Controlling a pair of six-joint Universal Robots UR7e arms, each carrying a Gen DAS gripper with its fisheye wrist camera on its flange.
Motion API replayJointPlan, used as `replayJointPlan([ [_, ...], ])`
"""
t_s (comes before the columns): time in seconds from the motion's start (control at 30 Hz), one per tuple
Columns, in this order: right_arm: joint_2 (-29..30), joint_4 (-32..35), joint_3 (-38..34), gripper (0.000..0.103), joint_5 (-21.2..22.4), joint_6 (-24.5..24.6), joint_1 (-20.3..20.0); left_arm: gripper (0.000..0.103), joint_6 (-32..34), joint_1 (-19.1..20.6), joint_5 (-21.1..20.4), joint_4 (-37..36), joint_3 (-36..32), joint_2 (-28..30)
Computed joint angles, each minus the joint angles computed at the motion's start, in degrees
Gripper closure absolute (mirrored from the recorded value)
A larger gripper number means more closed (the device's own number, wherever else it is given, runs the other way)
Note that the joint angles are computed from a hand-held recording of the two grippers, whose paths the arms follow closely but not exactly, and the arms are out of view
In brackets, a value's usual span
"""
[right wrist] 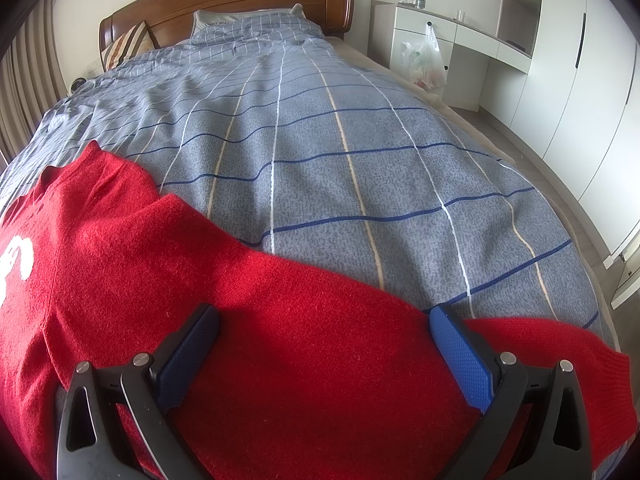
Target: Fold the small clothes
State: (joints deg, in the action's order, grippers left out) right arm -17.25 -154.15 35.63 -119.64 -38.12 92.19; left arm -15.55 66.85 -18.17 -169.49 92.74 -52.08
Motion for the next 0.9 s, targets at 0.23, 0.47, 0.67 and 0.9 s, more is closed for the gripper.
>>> replayJointPlan([
  [0.23, 0.2, 0.1, -0.3, 0.0, 0.0, 0.0, 0.0, 0.0, 0.0, 0.0, 0.0, 0.0, 0.0, 0.0],
  [0.47, 0.1, 0.0, -0.2, 0.0, 0.0, 0.0, 0.0, 0.0, 0.0, 0.0, 0.0, -0.1, 0.0, 0.0],
  [0.67, 0.3, 0.2, -0.5, 0.0, -0.1, 0.1, 0.1, 0.0, 0.0, 0.0, 0.0, -0.1, 0.0, 0.0],
  [0.9, 0.3, 0.2, -0.5, 0.0, 0.0, 0.0, 0.1, 0.0, -0.1, 0.0, 0.0, 0.0, 0.1, 0.0],
])
